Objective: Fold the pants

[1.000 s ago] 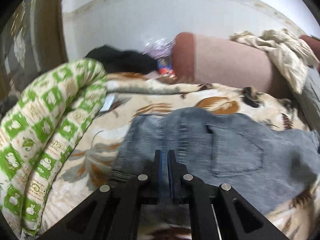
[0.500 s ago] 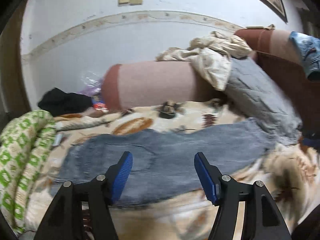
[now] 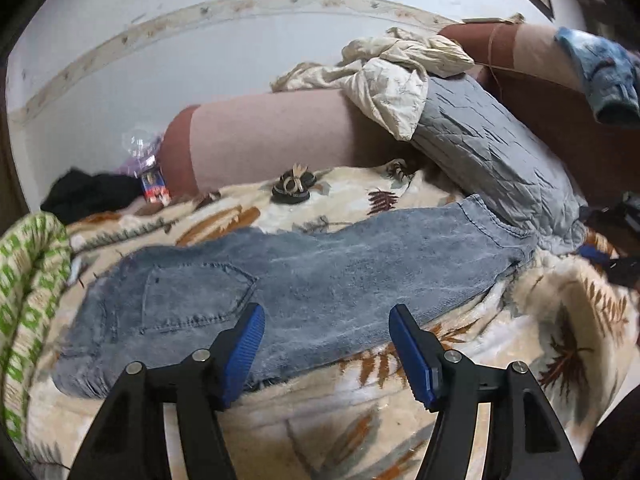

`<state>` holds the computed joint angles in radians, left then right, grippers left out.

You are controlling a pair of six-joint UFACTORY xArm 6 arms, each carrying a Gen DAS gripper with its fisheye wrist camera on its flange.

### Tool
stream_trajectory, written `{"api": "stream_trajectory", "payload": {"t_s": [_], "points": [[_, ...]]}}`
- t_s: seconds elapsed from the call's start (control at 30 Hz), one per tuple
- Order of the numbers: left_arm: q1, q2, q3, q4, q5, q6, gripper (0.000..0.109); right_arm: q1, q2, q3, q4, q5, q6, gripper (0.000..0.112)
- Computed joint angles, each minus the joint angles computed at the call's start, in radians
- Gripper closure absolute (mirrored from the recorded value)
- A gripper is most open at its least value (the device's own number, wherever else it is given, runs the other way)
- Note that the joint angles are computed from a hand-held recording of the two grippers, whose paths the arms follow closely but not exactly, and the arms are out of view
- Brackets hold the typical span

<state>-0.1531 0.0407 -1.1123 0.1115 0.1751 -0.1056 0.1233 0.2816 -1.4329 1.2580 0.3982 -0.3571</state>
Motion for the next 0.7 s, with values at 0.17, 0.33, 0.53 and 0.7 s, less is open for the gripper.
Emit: {"api": "stream_trajectory", "payload": {"t_s": [0.17, 0.33, 0.53, 0.7], "points": [[-0.012, 0.05, -0.08, 0.007, 0.099, -0.008, 0.04, -0.002, 0.132, -0.134, 0.048, 0.044, 0.076, 0.048], [-0.035, 0.149, -0.258, 0.015, 0.187, 0.021, 0.04, -0.006, 0.242, -0.251, 0.064, 0.066, 0.177, 0.048], [-0.08, 0.36, -0.589, -0.003, 0.323, 0.12, 0.04, -0.019, 0.287, -0.298, -0.014, 0.111, 0.262, 0.048], [-0.111, 0.522, -0.841, -0.047, 0.458, 0.167, 0.04, -0.043, 0.315, -0.322, -0.075, 0.179, 0.32, 0.048]]}}
